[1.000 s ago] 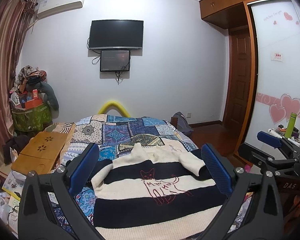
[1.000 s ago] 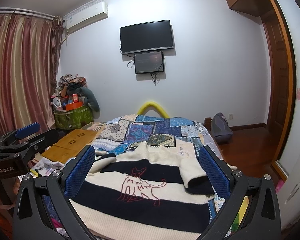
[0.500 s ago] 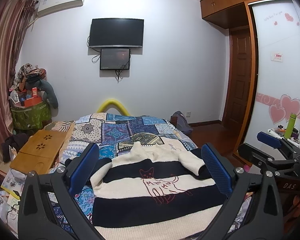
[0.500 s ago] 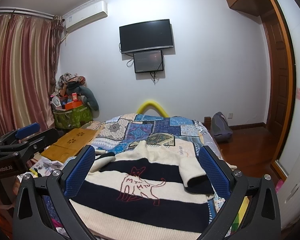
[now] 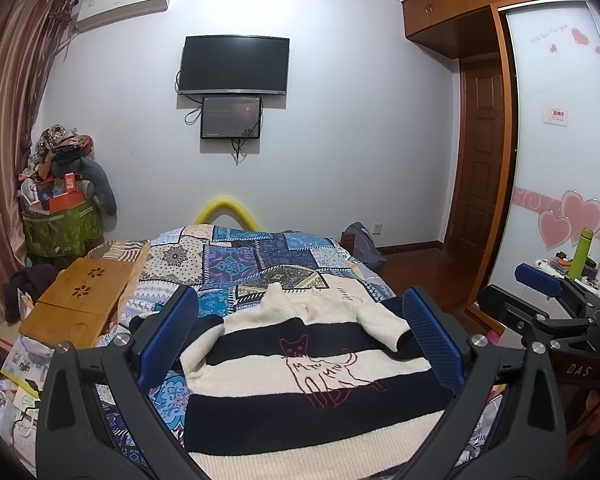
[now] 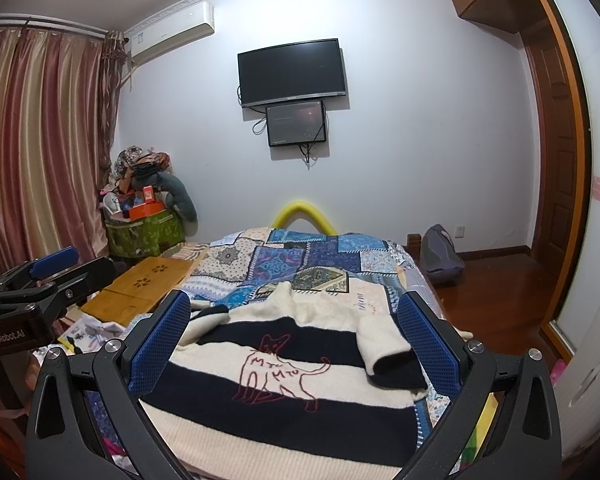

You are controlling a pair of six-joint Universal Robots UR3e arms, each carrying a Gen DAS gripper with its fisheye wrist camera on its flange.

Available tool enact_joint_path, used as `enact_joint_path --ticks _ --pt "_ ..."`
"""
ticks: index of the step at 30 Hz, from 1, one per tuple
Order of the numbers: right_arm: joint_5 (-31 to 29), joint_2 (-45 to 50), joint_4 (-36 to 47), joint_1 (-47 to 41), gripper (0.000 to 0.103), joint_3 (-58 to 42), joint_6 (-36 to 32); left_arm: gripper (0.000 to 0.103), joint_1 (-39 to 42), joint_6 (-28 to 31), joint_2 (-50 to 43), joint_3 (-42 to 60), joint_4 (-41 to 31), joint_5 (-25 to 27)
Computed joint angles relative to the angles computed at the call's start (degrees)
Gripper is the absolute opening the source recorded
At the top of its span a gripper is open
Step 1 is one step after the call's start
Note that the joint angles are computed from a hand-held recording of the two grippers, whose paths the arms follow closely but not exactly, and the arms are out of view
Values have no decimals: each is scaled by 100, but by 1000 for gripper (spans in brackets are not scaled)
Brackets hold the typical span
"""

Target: Fold small clothes

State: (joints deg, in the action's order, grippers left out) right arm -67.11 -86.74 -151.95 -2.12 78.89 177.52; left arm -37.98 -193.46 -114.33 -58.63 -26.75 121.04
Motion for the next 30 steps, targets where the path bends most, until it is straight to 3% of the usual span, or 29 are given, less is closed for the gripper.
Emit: enact_joint_path --ticks 12,17,19,22,28,30 --pt "-11 214 140 6 103 -271 -71 103 165 -135 -86 60 -93 -157" --pt "-147 565 136 128 103 -525 -167 103 660 -365 -7 -68 -351 -814" --pt "-245 827 179 192 103 -749 -206 103 905 -498 15 -158 -427 -1056" --pt "-394 1268 233 286 103 -1132 -274 103 1184 -666 -83 -185 -527 -936" --pt "-525 2363 805 404 103 -2430 -431 102 1838 -455 -493 19 -1099 -858" --pt "-426 2842 1186 408 103 -3098 -459 95 2150 -512 -554 -101 -1277 -1022"
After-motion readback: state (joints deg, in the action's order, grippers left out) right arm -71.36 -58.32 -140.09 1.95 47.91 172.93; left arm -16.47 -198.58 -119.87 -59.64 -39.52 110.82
